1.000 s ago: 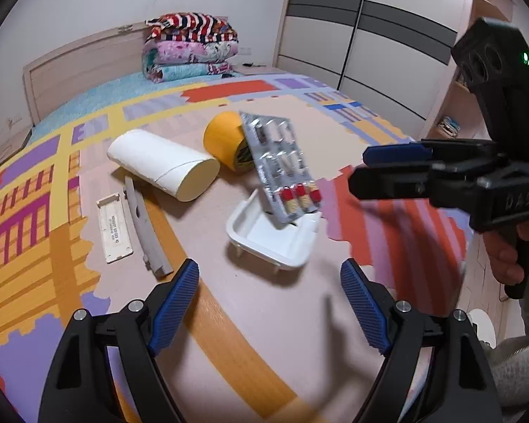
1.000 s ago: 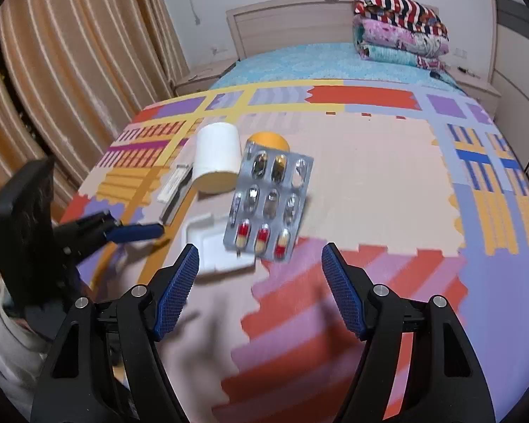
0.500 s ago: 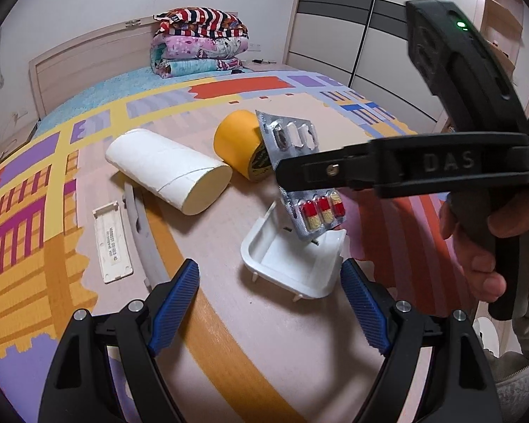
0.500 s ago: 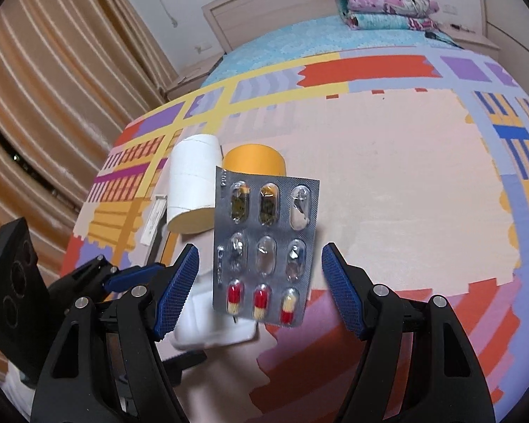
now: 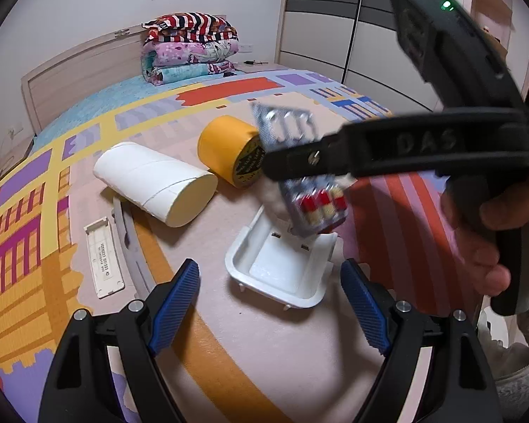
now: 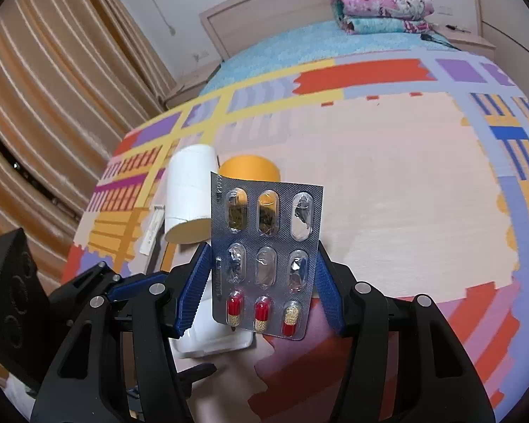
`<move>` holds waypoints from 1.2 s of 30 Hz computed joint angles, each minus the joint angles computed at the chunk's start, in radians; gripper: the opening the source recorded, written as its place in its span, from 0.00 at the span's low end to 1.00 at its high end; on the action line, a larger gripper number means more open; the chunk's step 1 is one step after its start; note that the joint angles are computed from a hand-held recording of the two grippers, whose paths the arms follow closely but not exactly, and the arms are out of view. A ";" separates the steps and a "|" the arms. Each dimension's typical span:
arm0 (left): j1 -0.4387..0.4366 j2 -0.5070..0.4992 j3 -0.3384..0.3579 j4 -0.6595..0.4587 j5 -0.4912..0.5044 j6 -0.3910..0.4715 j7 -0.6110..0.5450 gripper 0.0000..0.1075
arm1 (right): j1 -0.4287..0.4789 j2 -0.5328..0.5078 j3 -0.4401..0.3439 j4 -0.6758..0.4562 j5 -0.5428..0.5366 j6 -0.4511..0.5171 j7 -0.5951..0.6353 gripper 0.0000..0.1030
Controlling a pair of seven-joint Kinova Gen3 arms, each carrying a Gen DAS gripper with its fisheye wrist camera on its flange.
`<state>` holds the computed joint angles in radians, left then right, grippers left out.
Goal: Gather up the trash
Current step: 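Grasp the pill blister pack with the right gripper while the left grasps the white tray, then carry blister pack and white tray toward the bin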
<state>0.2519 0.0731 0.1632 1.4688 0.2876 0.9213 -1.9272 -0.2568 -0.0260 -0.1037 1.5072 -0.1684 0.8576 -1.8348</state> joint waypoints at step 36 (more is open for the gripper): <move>0.047 -0.323 0.011 0.190 -0.076 -0.022 0.134 0.52 | -0.027 -0.305 -0.067 0.222 0.034 0.007 -0.032 0.55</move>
